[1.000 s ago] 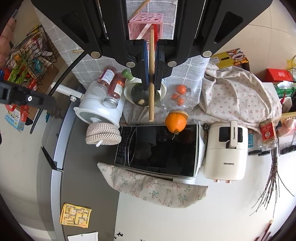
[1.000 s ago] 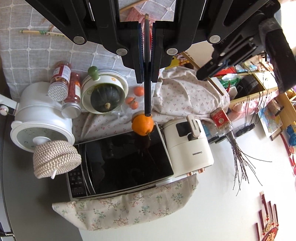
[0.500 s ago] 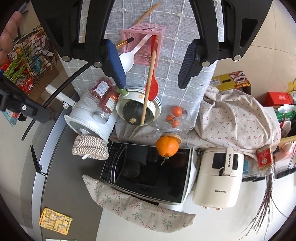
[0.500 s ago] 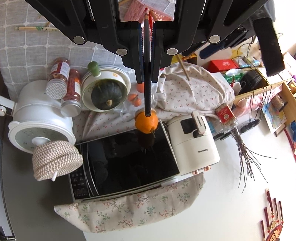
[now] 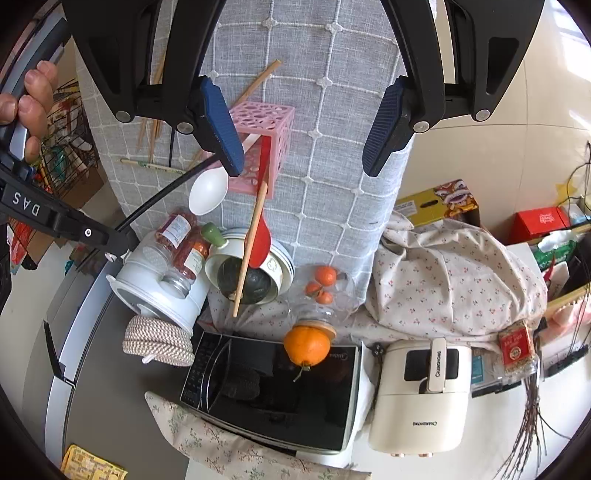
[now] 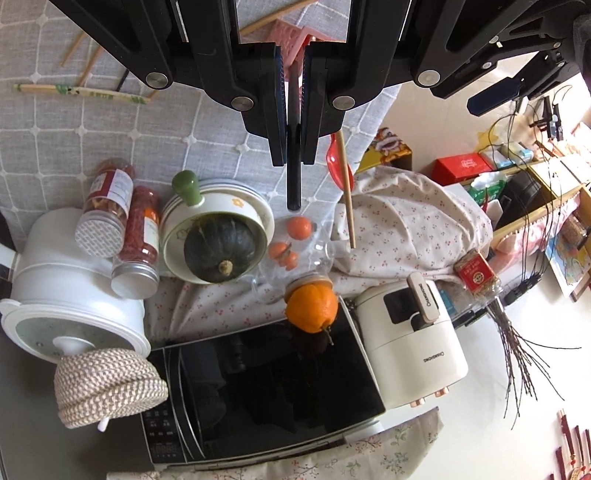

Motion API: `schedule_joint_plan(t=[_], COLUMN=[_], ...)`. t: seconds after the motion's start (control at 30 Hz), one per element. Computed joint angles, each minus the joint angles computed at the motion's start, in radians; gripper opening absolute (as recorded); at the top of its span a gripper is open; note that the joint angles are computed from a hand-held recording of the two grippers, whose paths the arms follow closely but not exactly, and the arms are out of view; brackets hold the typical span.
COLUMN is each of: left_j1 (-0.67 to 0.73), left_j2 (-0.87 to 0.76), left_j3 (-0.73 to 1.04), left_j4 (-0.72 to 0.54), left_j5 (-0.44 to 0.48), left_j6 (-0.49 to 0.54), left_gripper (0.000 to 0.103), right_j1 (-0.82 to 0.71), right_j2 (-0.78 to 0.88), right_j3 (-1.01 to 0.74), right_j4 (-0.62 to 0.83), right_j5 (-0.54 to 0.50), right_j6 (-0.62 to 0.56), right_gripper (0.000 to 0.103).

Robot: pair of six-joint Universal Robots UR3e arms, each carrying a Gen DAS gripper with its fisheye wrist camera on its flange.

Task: Organize utensils
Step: 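Lower the black chopstick into the pink basket and open the right gripper, then grasp another black chopstick with the left gripper and lift it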

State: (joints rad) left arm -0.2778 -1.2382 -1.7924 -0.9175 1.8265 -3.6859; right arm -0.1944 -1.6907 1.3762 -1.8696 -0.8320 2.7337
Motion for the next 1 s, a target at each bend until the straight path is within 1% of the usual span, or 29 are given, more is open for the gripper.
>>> schedule_joint_plan(t=[0.1,0.13,0.17,0.23,0.3,0.37,0.43,0.53,0.67,0.87,1.0], left_j1=[-0.006,-0.01,-0.015,-0.03,-0.045,-0.061,-0.076,-0.103,-0.144,-0.201,-0.233], left_j2=[-0.007,-0.01,-0.013,-0.015,-0.018,-0.024,-0.034,-0.053,-0.097,-0.186,-0.257], left_j3=[0.009,0.012,0.015,0.017,0.019,0.023,0.032,0.046,0.078,0.147,0.197], left_j4=[-0.028,-0.036,-0.043,-0.052,-0.06,-0.07,-0.085,-0.102,-0.129,-0.176,-0.194], left_j5=[-0.012,-0.014,-0.014,-0.008,-0.007,-0.008,-0.012,-0.023,-0.038,-0.046,-0.047], left_j6=[0.007,0.01,0.011,0.01,0.009,0.006,0.001,-0.014,-0.029,-0.045,-0.053], left_gripper=[0.07,0.07,0.07,0.071,0.073,0.075,0.076,0.077,0.079,0.08,0.081], right_j1=[-0.021,-0.034,-0.05,-0.088,-0.137,-0.192,-0.257,-0.337,-0.397,-0.402,-0.387], right_j2=[-0.005,-0.006,-0.011,-0.029,-0.05,-0.073,-0.092,-0.113,-0.121,-0.106,-0.082], right_j3=[-0.018,-0.032,-0.042,-0.057,-0.075,-0.091,-0.111,-0.119,-0.087,-0.001,0.049], right_j4=[0.04,0.069,0.097,0.155,0.223,0.292,0.377,0.45,0.471,0.433,0.393], right_j5=[0.009,0.02,0.031,0.061,0.09,0.116,0.145,0.151,0.102,-0.068,-0.177], right_j6=[-0.013,-0.026,-0.038,-0.072,-0.129,-0.183,-0.248,-0.326,-0.387,-0.432,-0.431], right_gripper=[0.013,0.021,0.032,0.041,0.044,0.054,0.059,0.065,0.07,0.075,0.076])
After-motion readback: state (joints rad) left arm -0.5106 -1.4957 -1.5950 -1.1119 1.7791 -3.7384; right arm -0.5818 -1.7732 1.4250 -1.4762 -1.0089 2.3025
